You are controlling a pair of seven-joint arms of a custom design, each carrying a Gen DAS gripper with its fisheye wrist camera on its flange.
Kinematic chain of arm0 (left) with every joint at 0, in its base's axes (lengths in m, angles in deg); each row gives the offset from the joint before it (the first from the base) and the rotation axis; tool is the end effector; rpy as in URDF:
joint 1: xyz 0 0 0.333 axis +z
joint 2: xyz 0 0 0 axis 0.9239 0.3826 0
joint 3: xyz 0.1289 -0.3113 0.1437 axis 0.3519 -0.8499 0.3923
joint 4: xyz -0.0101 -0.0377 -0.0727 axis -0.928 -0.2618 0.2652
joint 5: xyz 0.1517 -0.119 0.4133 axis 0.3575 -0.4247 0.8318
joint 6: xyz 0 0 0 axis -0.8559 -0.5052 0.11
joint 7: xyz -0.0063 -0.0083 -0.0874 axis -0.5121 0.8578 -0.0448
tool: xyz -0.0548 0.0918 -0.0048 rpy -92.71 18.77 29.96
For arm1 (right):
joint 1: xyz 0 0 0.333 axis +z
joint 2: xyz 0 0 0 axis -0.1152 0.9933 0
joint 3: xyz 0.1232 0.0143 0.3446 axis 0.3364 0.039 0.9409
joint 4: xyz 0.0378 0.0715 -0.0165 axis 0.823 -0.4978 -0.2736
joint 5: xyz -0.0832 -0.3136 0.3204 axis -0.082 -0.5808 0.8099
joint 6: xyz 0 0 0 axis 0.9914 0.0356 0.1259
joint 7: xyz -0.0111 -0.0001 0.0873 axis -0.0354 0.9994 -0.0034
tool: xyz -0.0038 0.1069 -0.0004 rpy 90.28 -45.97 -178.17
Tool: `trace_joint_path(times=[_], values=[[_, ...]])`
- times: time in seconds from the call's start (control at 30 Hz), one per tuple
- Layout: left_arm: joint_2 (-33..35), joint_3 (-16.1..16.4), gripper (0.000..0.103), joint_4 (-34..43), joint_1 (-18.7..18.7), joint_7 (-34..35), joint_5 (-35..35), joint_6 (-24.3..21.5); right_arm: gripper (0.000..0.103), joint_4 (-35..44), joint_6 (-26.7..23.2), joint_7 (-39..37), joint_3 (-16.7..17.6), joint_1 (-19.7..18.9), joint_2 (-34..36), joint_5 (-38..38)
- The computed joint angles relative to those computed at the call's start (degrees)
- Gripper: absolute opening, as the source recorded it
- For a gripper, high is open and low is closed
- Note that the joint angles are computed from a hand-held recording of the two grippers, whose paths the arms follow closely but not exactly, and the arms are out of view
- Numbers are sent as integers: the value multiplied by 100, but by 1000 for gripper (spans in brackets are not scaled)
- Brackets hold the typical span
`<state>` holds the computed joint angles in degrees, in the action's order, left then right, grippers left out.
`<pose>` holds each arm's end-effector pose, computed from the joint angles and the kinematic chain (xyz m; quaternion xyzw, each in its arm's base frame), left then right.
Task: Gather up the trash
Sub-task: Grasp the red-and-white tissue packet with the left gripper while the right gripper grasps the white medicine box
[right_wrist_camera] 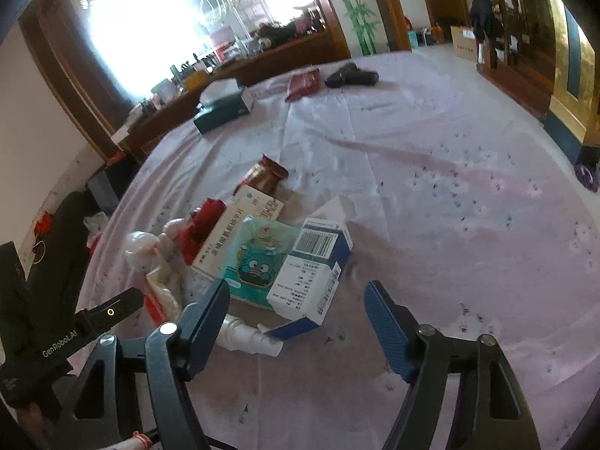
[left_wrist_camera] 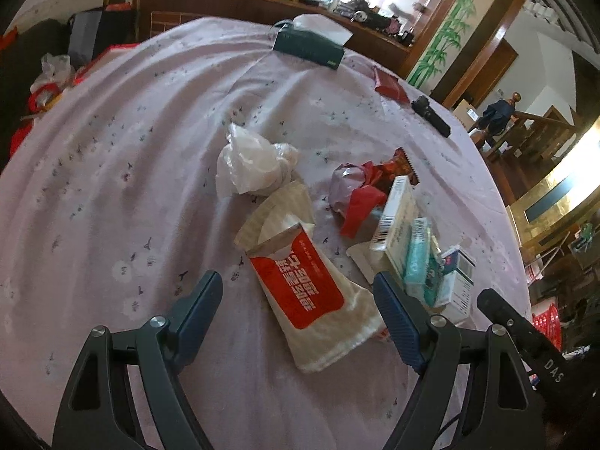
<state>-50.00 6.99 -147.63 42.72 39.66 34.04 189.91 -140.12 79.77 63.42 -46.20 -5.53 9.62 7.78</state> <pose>0.5759 -0.3782 0.3516 -0.9168 0.2587 -0.2252 0.2042 0.7652 0.1157 0.3391 -0.8448 0.4046 0.0367 0.3482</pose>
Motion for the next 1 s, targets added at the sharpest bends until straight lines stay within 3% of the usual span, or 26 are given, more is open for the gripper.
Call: trace_joint_path(times=[0.13,0.5,0.57,0.6,0.73,0.8,1.0], values=[[51,48,81,-90,102,-79,-88,297,62,203,-85,232,-40,100,202,-241],[203,187,77,-134,259,138,-266,941,62,559,-27,802,12,196,553,-565],[232,229,75,-91,240,134,-286,886,62,569,32,862,21,228,589,-633],[237,239,68,-74,232,135,-299,851,62,569,47,861,29,241,603,-677],[208,264,60,-113,222,80,-291,883,51,467,184,760,78,234,565,-732],[207,248,52,-104,214,138,-293,839,48,422,176,699,104,187,536,-693],[157,183,50,-105,155,292,-329,555,42,221,207,471,145,-3,404,-397]])
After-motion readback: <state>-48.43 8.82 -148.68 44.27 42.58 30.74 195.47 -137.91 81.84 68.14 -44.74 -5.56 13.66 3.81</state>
